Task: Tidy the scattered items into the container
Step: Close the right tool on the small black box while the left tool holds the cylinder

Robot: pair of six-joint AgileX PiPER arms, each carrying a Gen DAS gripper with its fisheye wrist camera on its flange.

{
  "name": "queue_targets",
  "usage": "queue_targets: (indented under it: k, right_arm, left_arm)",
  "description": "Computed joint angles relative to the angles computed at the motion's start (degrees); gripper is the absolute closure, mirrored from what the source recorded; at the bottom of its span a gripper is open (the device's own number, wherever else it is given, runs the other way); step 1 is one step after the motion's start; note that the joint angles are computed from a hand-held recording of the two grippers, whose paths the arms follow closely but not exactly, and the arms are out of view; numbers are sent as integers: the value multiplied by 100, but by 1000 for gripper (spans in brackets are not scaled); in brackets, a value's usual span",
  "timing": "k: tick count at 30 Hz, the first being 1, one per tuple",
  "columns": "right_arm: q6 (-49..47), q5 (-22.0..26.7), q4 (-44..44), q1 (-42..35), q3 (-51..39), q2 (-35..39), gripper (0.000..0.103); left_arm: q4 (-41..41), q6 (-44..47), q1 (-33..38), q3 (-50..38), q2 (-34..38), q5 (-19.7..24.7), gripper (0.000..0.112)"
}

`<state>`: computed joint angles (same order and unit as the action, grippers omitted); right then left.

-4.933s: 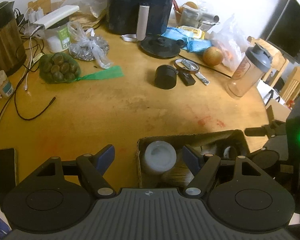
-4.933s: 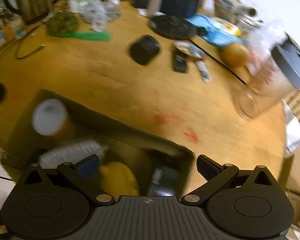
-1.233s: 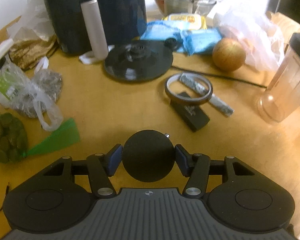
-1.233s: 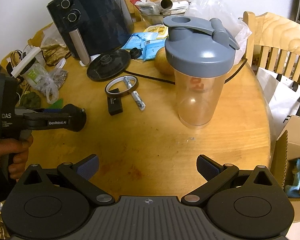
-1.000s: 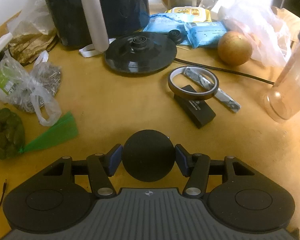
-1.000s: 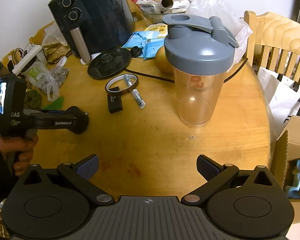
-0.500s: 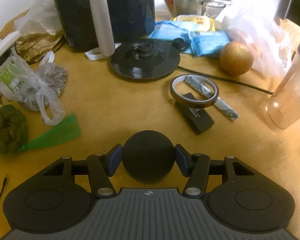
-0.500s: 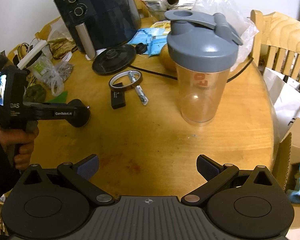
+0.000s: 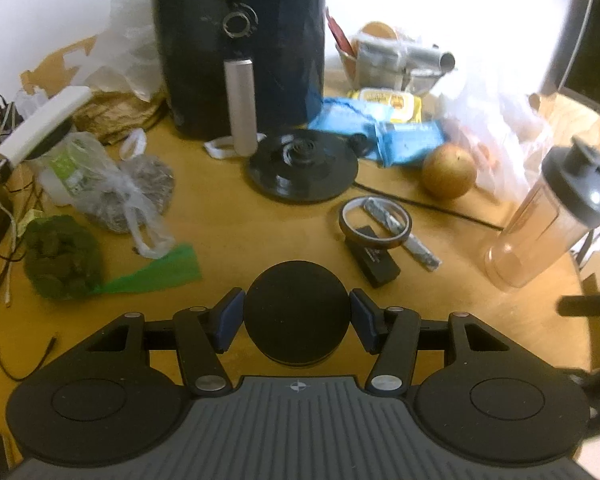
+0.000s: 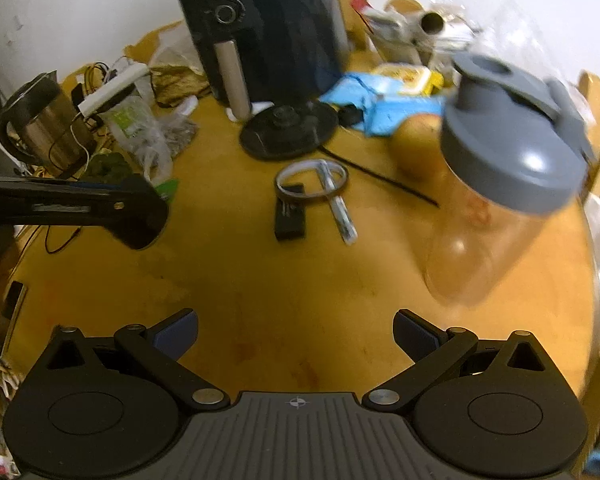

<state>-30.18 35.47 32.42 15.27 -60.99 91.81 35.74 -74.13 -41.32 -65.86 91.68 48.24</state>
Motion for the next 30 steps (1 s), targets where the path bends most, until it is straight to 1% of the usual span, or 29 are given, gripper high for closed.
queue_targets:
  k: [5,10,12,14,17,19,22,23,25,30]
  right_arm:
    - [-92,-435,-47,214,-179,318,0]
    - [-87,-1069,-246,517,-297,639,1]
    - [27,-1277,-426,645,-369,792,2]
    - [22,-1362,-451,719,-461,945,8]
    - [420,-1587,-879,881,-591,1184,9]
    - [800,-1766,-1273,981,-675,1343,12]
    - [735,-1863,-1200,1035,-859,1608,19]
    - [708,-1880,-1176,1061,-934,1704,23]
    - [683,-1847,-1177,1106,-1121,1897,26]
    - [820,-1824,-1284,1230,-1515,2295,30]
  left_arm:
    - [86,-306,-208,61,-362,316,57]
    - [177,-611,-400,94,-619,591,57]
    - [215,-725,-474,101,-697,702,57]
    - [244,-846,-544,120,-778,814,57]
    - [298,-1042,-671,171,-903,963,57]
    - [327,-1181,-777,209,-986,1067,57]
    - [351,-1363,-891,281,-1074,1182,57]
    - [352,-1433,-923,311,-1102,1213,57]
    - [336,-1547,-966,364,-1158,1262,57]
    - [337,-1836,-1116,522,-1326,1433,57]
